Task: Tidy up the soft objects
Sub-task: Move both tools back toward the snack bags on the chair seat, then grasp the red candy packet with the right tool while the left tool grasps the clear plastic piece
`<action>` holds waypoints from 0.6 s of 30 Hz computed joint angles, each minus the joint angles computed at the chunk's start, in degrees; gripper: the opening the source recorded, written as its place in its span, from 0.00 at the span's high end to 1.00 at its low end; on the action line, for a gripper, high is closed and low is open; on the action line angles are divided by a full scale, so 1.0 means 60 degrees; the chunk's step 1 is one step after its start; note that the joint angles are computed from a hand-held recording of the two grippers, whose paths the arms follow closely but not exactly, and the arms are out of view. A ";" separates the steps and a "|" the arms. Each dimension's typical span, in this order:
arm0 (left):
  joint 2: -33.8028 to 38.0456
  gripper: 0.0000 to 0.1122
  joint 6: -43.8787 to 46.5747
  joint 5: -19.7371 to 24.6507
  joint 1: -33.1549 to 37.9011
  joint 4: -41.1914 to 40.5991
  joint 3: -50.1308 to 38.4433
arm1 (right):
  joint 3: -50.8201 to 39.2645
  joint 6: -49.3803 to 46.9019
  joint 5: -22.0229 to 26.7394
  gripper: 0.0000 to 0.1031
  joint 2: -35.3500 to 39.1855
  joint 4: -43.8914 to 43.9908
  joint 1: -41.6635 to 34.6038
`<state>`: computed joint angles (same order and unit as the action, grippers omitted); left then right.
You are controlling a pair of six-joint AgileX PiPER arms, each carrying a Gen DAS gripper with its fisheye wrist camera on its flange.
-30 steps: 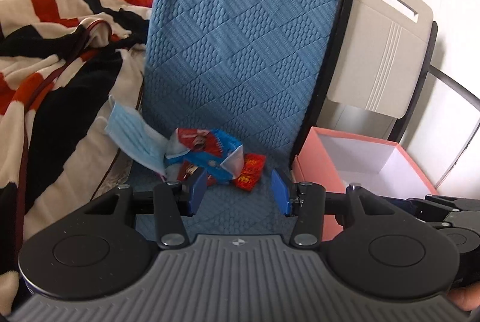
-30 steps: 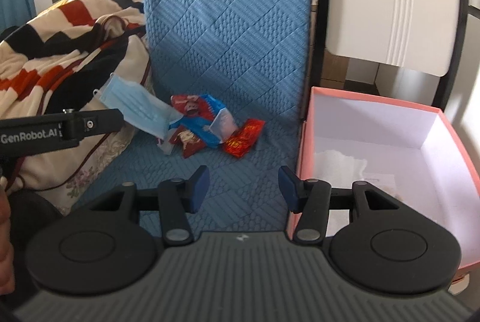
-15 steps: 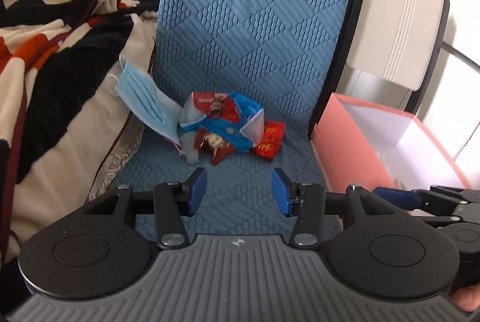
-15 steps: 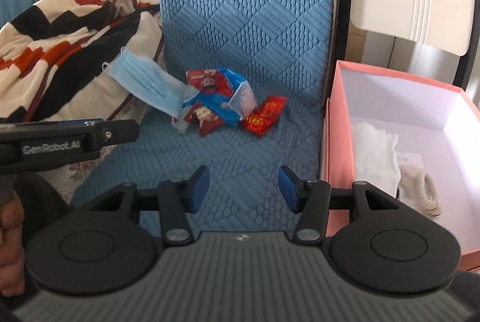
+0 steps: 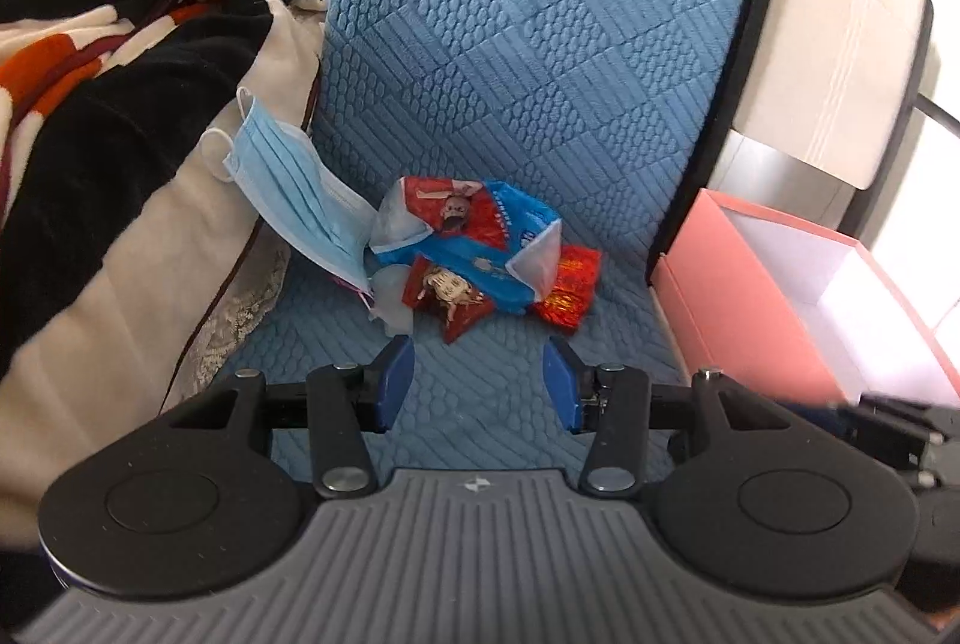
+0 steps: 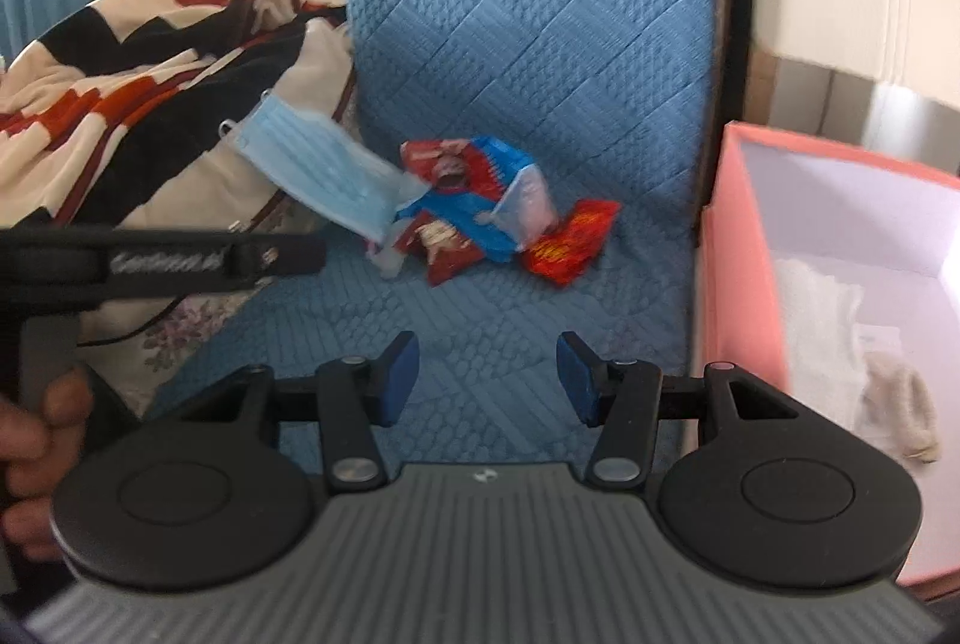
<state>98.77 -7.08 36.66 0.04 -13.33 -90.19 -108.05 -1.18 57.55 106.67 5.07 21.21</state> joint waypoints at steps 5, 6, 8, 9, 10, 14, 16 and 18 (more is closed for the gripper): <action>0.0773 0.52 -0.0121 0.0541 0.0270 -0.0586 -0.0774 | -0.0523 -0.0399 0.0182 0.48 0.0527 0.0367 -0.0020; 0.0873 0.52 -0.0118 0.0576 0.0292 -0.0641 -0.0860 | -0.0732 -0.0419 0.0217 0.48 0.0707 0.0416 -0.0028; 0.1061 0.52 -0.0300 0.0637 0.0279 -0.0492 -0.1068 | -0.1077 -0.0506 0.0212 0.48 0.1022 0.0385 0.0000; 0.1165 0.52 -0.0285 0.0682 0.0298 -0.0528 -0.1181 | -0.1251 -0.0590 0.0189 0.48 0.1180 0.0361 0.0022; 0.1317 0.52 -0.0231 0.0775 0.0348 -0.0641 -0.1355 | -0.1388 -0.0692 0.0171 0.48 0.1305 0.0378 0.0021; 0.2015 0.52 -0.0080 0.1207 0.0642 -0.1247 -0.2203 | -0.2213 -0.0696 0.0448 0.48 0.1968 0.0466 -0.0006; 0.2350 0.52 -0.0202 0.1347 0.0731 -0.1353 -0.2618 | -0.2797 -0.0530 0.0857 0.48 0.2377 0.0713 -0.0101; 0.2685 0.53 -0.0383 0.1565 0.0795 -0.1349 -0.3049 | -0.3312 -0.0312 0.1111 0.48 0.2761 0.0754 -0.0153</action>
